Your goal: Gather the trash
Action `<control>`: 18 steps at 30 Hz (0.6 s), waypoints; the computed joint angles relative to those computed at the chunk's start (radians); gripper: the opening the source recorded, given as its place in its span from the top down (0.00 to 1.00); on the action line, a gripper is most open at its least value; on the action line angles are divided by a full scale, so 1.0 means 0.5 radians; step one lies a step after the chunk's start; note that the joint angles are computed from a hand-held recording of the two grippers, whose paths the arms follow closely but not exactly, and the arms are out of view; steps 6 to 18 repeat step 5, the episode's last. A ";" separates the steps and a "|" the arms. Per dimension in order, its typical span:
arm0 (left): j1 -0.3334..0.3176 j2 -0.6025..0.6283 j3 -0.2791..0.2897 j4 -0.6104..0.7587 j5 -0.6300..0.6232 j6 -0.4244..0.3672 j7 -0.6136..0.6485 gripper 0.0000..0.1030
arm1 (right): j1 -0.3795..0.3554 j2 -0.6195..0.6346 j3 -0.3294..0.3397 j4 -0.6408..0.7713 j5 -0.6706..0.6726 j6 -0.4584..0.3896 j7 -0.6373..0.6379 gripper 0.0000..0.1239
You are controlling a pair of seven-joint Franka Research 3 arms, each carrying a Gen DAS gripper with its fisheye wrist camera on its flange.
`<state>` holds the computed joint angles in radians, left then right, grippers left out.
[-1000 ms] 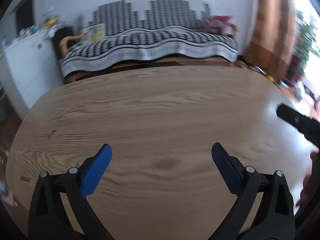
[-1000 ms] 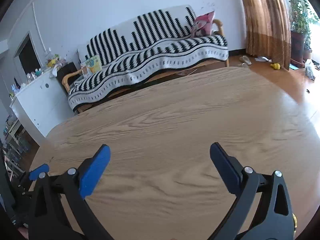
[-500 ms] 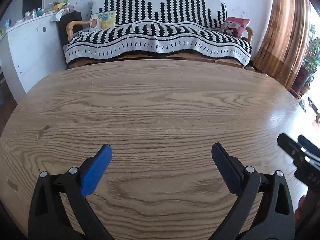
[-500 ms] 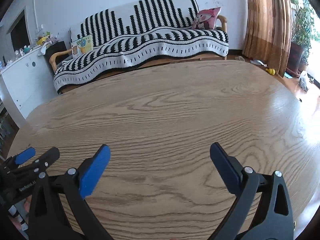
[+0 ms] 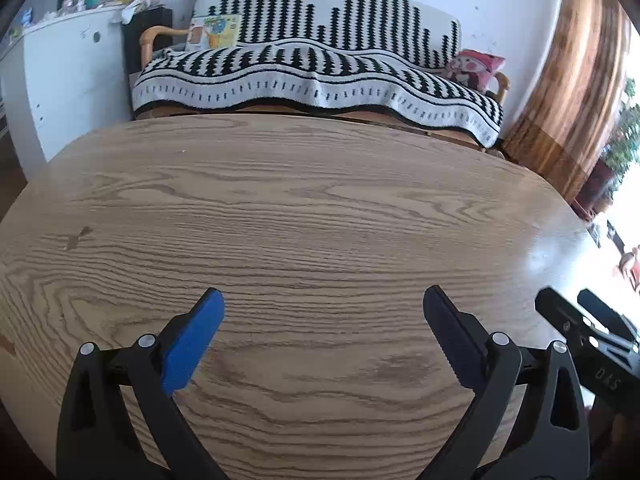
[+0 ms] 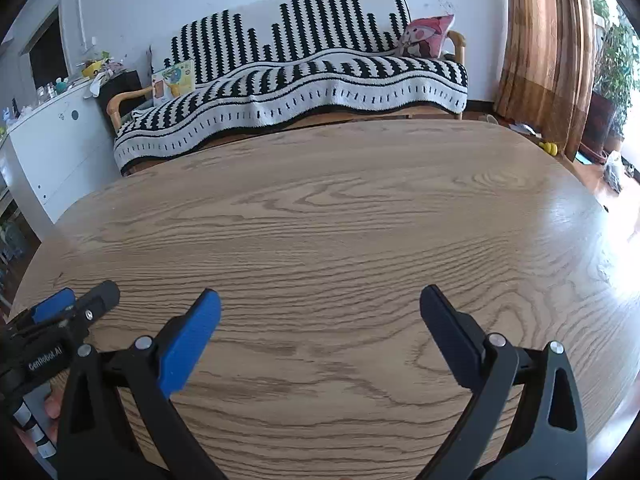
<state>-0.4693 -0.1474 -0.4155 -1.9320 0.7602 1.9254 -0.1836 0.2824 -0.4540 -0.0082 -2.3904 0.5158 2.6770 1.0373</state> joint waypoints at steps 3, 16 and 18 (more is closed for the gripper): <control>0.008 -0.009 0.007 -0.017 -0.009 0.010 -0.040 0.06 | -0.003 0.014 -0.011 0.015 0.010 -0.035 0.017 0.22; 0.014 -0.024 0.022 -0.037 -0.049 0.038 -0.025 0.06 | -0.003 0.015 -0.012 0.016 0.011 -0.039 0.008 0.22; 0.014 -0.024 0.022 -0.037 -0.049 0.038 -0.025 0.06 | -0.003 0.015 -0.012 0.016 0.011 -0.039 0.008 0.22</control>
